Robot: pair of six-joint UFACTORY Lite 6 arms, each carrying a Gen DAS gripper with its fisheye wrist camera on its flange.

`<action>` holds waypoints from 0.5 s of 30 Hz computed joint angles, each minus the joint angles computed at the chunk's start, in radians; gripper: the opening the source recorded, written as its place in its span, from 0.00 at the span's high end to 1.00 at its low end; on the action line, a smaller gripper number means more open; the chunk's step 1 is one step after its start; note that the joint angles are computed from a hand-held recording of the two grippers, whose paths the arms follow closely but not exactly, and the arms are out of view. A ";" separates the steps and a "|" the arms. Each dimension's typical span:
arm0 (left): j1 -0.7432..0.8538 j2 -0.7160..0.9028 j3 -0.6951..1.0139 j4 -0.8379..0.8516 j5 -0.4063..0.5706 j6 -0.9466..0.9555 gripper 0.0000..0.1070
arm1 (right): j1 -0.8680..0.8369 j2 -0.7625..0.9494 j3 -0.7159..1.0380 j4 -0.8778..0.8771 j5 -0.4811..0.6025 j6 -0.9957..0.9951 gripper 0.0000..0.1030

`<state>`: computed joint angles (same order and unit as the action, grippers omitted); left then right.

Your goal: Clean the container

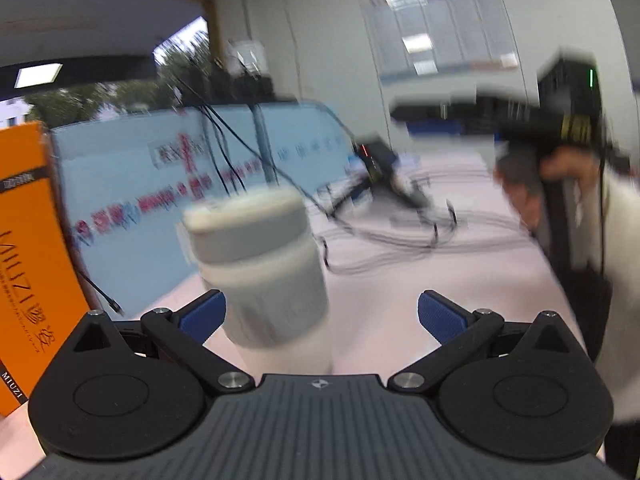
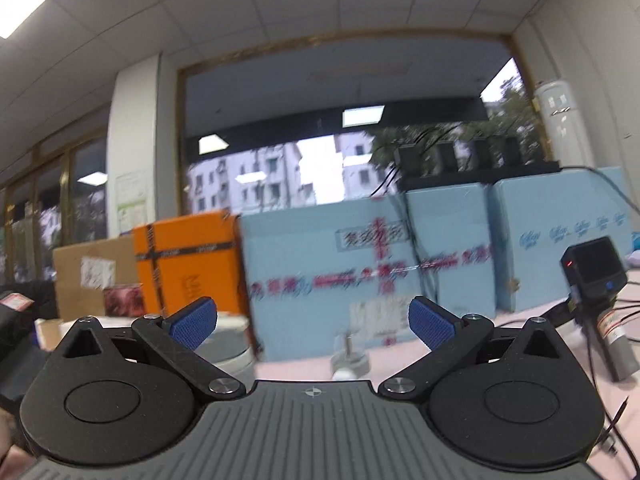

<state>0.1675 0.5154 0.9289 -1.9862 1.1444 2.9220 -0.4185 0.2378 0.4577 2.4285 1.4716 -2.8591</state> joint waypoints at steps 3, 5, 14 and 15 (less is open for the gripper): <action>0.030 0.043 0.026 -0.101 0.143 -0.057 0.04 | 0.069 0.090 0.066 0.133 0.060 -0.021 0.00; 0.017 0.055 0.008 -0.262 0.205 -0.069 0.04 | 0.124 0.164 0.132 0.235 0.091 -0.023 0.00; -0.160 0.084 -0.081 -1.062 0.366 0.013 0.04 | 0.271 0.475 0.504 0.463 0.024 -0.033 0.00; -0.185 0.093 -0.066 -1.132 0.349 0.041 0.04 | 0.283 0.503 0.536 0.492 0.019 -0.038 0.00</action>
